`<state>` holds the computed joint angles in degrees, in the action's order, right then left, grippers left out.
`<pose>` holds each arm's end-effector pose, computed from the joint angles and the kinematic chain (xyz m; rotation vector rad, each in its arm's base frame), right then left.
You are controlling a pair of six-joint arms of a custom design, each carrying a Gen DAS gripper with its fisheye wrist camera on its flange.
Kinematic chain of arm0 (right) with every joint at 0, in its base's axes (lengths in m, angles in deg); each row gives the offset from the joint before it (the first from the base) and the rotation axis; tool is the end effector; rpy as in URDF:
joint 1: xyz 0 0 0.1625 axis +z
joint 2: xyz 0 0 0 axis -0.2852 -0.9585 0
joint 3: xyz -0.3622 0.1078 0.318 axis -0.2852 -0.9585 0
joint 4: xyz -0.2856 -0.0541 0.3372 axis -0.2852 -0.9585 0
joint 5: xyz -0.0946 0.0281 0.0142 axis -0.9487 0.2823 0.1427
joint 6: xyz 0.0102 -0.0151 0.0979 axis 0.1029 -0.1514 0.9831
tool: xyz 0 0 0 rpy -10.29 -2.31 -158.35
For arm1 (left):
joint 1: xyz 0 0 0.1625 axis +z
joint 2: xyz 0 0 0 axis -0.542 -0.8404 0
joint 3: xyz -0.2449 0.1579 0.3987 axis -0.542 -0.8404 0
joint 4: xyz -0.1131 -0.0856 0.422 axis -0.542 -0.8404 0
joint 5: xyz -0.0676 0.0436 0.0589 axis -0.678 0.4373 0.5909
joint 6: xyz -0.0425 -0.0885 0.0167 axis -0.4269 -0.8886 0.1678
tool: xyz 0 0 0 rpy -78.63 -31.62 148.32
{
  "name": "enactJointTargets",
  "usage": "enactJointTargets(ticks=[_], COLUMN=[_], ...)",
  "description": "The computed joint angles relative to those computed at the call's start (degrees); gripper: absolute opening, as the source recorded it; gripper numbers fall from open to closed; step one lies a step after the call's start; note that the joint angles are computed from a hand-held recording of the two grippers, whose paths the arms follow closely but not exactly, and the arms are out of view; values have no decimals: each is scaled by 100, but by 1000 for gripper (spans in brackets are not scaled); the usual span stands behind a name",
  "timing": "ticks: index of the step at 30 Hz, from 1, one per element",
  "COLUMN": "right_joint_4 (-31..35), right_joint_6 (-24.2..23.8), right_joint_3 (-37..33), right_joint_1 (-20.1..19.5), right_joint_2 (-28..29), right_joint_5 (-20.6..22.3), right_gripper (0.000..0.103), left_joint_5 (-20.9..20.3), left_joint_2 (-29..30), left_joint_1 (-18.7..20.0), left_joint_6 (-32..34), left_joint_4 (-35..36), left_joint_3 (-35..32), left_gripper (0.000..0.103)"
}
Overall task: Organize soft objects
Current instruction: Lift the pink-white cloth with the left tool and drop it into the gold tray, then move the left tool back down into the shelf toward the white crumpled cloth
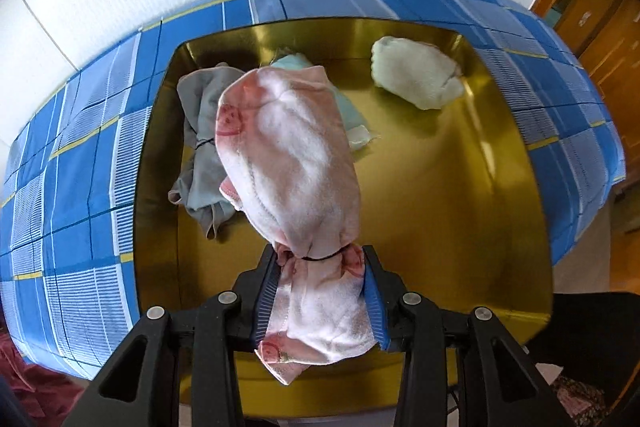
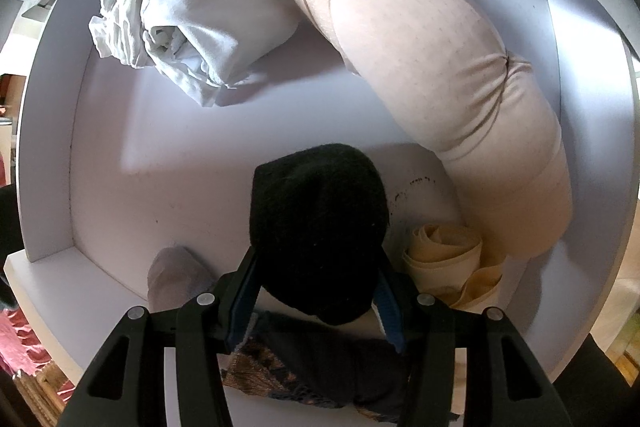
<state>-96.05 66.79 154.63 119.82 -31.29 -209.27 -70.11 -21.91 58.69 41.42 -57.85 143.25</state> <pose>0.1566 -0.3385 0.1206 0.0900 -2.4512 -0.2035 -0.3747 -0.3883 0.2593 0.5934 2.3644 -0.2156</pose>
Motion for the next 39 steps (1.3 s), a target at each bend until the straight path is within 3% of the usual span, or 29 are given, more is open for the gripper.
enactJointTargets(ticks=[3, 5, 9, 11, 15, 21, 26, 35, 39], right_joint_4=[7, 8, 80, 93, 128, 136, 137, 112, 202], right_joint_6=[-4, 0, -15, -14, -12, 3, 39, 127, 290], right_joint_3=[-2, -2, -49, -56, -66, -61, -57, -42, -52], right_joint_1=[-34, -52, -88, -91, -88, -74, -27, 68, 77], right_joint_2=[-31, -47, -99, -102, -116, -118, -82, 8, -20], right_joint_5=[30, 52, 73, 71, 50, 38, 10, -14, -44], right_gripper=[53, 53, 53, 53, 53, 53, 53, 53, 53], left_joint_5=[126, 309, 357, 477, 669, 593, 574, 601, 228], left_joint_2=[75, 95, 22, -47, -235, -727, -1049, -1699, -1828], left_joint_1=[87, 116, 145, 85, -81, -354, -689, -1687, -2116], left_joint_6=[-60, -244, -458, -561, -762, -992, -1126, -1160, -1187], left_joint_4=[-80, -115, -251, -209, -36, -585, -815, -1166, -1439], left_joint_3=[-37, -35, 23, 81, 220, 620, 941, 1730, 2188], left_gripper=[46, 55, 58, 64, 65, 72, 77, 85, 89])
